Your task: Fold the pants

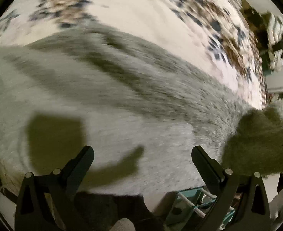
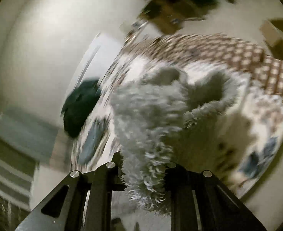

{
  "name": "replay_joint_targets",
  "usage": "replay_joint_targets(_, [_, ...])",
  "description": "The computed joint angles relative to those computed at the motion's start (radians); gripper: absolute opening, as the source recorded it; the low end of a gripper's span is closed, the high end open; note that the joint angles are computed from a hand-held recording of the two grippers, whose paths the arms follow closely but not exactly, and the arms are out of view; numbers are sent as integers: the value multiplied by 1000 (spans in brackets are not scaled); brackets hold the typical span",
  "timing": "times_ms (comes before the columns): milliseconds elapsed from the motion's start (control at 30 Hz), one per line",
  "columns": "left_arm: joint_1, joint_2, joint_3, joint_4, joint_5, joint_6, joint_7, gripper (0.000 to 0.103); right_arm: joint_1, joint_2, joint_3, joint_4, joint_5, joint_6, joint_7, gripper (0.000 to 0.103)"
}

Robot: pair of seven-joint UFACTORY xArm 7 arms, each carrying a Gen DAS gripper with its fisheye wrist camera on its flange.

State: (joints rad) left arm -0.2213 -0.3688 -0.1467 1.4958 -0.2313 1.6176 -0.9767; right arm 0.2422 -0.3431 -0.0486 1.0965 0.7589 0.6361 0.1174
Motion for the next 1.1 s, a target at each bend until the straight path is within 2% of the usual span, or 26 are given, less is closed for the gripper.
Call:
replay_joint_targets(167, [54, -188, 57, -100, 20, 100, -20, 103, 121, 48, 154, 31, -64, 34, 56, 20])
replay_joint_targets(267, [100, -293, 93, -160, 67, 193, 5, 103, 209, 144, 244, 54, -115, 57, 72, 20])
replay_joint_targets(333, [134, -345, 107, -189, 94, 246, 18, 103, 244, 213, 290, 87, -198, 93, 100, 22])
replay_joint_targets(367, [153, -371, 116, -202, 107, 269, 24, 103, 272, 267, 318, 125, -261, 137, 108, 26])
replay_joint_targets(400, [170, -388, 117, -215, 113, 276, 27, 103, 286, 315, 335, 173, -324, 205, 140, 37])
replay_joint_targets(433, [184, -406, 123, -223, 120, 288, 33, 103, 304, 362, 344, 224, -345, 294, 147, 43])
replay_joint_targets(467, [198, -419, 129, -227, 125, 299, 39, 103, 299, 383, 369, 247, -325, 351, 130, 57])
replay_joint_targets(500, [211, -429, 135, -227, 128, 306, 43, 103, 318, 383, 352, 247, -284, 367, 97, 68])
replay_joint_targets(567, [232, -436, 140, -220, 130, 304, 53, 103, 319, 362, 349, 260, -188, 410, 36, 76])
replay_joint_targets(633, [242, -419, 136, -195, 129, 290, 66, 103, 304, 327, 327, 270, -125, 460, 6, 76])
replay_joint_targets(700, [240, -393, 123, -169, 117, 253, 81, 103, 289, 269, 307, 252, -89, 486, 54, 76])
replay_joint_targets(800, [203, -328, 103, -127, 66, 153, 120, 103, 240, 237, 266, 271, -157, 525, 183, 76])
replay_joint_targets(900, [144, -236, 64, -104, 9, 41, 167, 103, 178, 181, 228, 223, -266, 554, 286, 76])
replay_joint_targets(967, [95, -164, 36, -90, -18, -3, 209, 103, 135, 149, 207, 183, -326, 577, 349, 76])
replay_joint_targets(1100, [23, -39, -21, -67, -1, 3, 258, 101, 63, 109, 154, 130, -353, 619, 386, 76])
